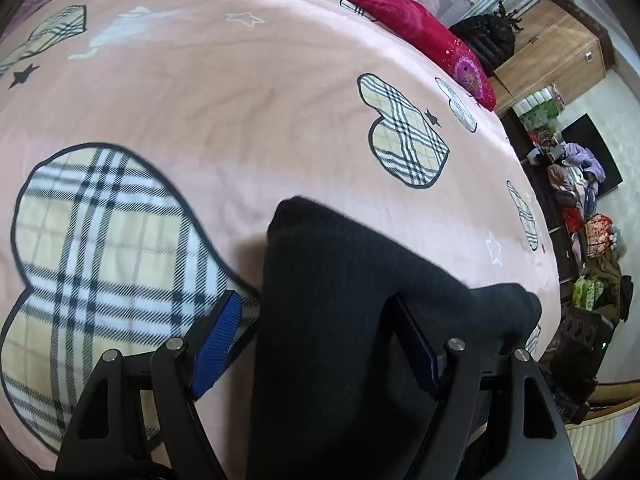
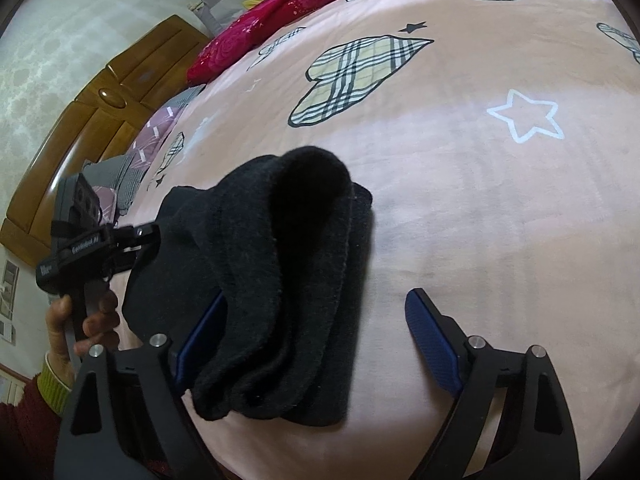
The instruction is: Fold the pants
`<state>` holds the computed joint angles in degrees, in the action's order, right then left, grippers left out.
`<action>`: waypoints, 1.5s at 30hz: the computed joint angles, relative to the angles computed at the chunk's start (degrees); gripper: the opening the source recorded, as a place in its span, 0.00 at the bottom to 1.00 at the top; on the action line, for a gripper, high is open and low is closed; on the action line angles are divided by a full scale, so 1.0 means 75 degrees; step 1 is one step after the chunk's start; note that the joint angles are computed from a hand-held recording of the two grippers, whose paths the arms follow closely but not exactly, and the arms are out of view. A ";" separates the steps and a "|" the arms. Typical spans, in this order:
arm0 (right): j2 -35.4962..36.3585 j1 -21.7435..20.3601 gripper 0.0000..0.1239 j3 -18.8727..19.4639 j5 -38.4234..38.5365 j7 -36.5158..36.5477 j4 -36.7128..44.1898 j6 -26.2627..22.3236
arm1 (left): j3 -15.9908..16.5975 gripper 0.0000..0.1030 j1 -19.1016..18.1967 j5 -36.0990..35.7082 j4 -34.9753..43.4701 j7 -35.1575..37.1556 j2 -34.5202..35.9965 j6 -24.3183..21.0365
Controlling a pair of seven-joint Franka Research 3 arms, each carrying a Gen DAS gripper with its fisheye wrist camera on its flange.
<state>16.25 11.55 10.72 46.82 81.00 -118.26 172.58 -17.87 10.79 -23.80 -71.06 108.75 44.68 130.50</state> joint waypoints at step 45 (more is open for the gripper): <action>0.1071 0.0057 0.34 -0.0072 0.2939 -0.3274 0.2679 -0.1808 | 0.0138 0.29 0.0929 -0.2195 -0.0738 0.0689 -0.1159 0.0536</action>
<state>24.28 11.98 10.18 68.86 56.44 -98.17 159.02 -16.84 17.76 -40.26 -76.59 113.91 35.98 134.52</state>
